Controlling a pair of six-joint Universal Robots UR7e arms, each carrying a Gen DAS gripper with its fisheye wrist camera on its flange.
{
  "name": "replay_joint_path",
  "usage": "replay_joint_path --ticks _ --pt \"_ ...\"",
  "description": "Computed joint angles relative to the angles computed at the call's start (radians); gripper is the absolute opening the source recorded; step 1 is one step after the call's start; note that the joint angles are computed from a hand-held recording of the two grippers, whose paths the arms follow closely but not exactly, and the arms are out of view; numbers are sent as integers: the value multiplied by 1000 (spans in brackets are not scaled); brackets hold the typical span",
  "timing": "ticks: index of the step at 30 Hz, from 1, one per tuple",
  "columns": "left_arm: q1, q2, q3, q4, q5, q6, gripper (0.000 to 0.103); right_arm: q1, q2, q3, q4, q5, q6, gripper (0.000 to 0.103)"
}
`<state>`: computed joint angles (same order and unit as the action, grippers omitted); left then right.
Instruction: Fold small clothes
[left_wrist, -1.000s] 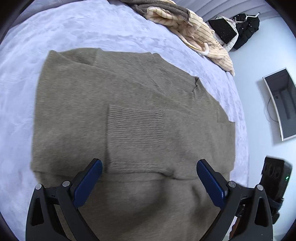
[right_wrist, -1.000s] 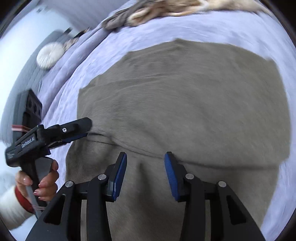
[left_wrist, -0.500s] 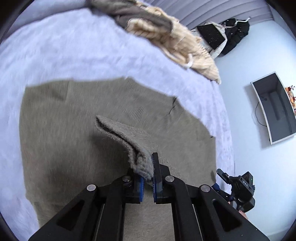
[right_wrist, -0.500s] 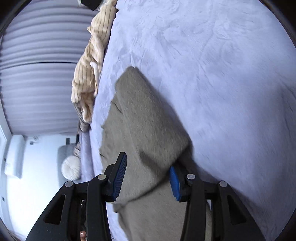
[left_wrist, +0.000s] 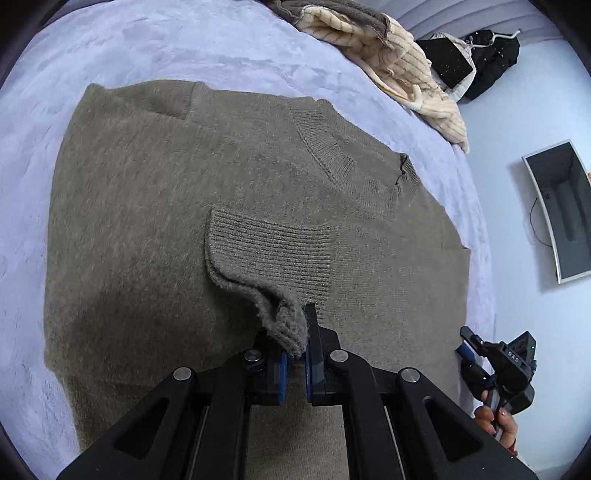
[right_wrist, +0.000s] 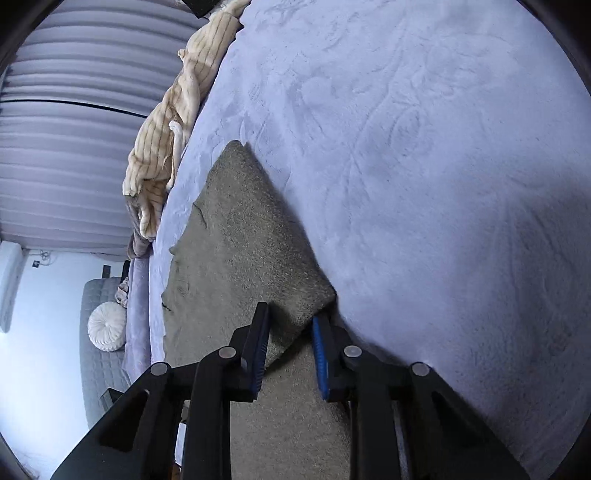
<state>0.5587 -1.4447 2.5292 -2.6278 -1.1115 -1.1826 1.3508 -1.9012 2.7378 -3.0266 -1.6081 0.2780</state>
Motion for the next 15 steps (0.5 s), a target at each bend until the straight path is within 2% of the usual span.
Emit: replay_joint_path --ticks 2,5,8,12,15 --pt "-8 -22 -9 57 5 -26 8 37 -12 -19 56 -76 -2 26" --pt "-49 -60 -37 224 44 -70 8 24 -62 -28 129 -75 -2 26" --pt "-75 -87 -53 333 60 -81 8 53 -74 -42 156 -110 7 27" --pt "-87 -116 -53 403 78 -95 8 28 -113 -40 198 -72 -19 32" --pt "-85 -136 -41 397 69 -87 8 -3 -136 -34 216 -32 -42 37"
